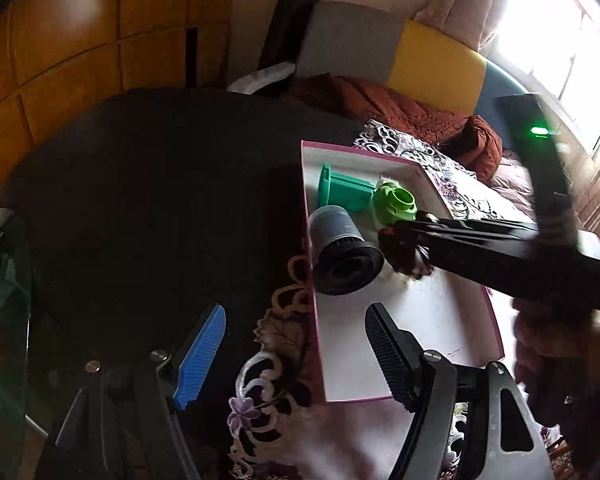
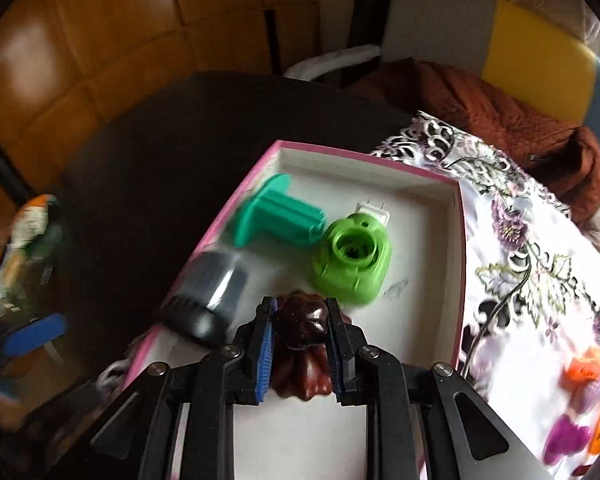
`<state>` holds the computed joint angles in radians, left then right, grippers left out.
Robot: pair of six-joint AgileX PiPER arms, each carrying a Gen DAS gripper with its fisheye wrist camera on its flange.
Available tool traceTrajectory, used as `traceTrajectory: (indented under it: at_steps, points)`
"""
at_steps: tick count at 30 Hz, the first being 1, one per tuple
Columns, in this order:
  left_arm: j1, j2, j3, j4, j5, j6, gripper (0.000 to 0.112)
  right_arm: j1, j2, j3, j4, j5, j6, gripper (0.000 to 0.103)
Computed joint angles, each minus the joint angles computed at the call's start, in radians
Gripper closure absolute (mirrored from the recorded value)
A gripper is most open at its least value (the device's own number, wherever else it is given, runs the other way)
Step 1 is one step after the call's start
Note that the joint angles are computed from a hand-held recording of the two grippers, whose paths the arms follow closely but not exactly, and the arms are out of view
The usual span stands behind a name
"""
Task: Organize rigid objects
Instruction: 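Carry the brown pumpkin lid into the tray and open the right tool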
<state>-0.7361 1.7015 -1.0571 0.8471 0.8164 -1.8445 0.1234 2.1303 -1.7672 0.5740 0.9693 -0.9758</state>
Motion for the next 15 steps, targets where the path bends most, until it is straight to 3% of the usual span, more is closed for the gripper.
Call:
traceTrajectory:
  at_steps: [3, 6, 10, 15]
  points:
    - [-0.003, 0.003, 0.002, 0.01, 0.01, -0.007, 0.039, 0.013, -0.005, 0.005, -0.008, -0.04, 0.014, 0.079]
    - [-0.004, 0.008, 0.002, 0.011, 0.003, -0.01, 0.039, 0.007, -0.004, -0.012, -0.022, -0.023, 0.019, 0.075]
    - [-0.005, 0.017, -0.008, 0.008, 0.006, -0.002, 0.039, -0.037, -0.024, 0.011, 0.042, 0.0, -0.035, 0.051]
    - [-0.024, 0.031, -0.04, 0.005, 0.038, 0.013, 0.038, -0.113, -0.073, 0.063, 0.134, 0.032, -0.116, 0.036]
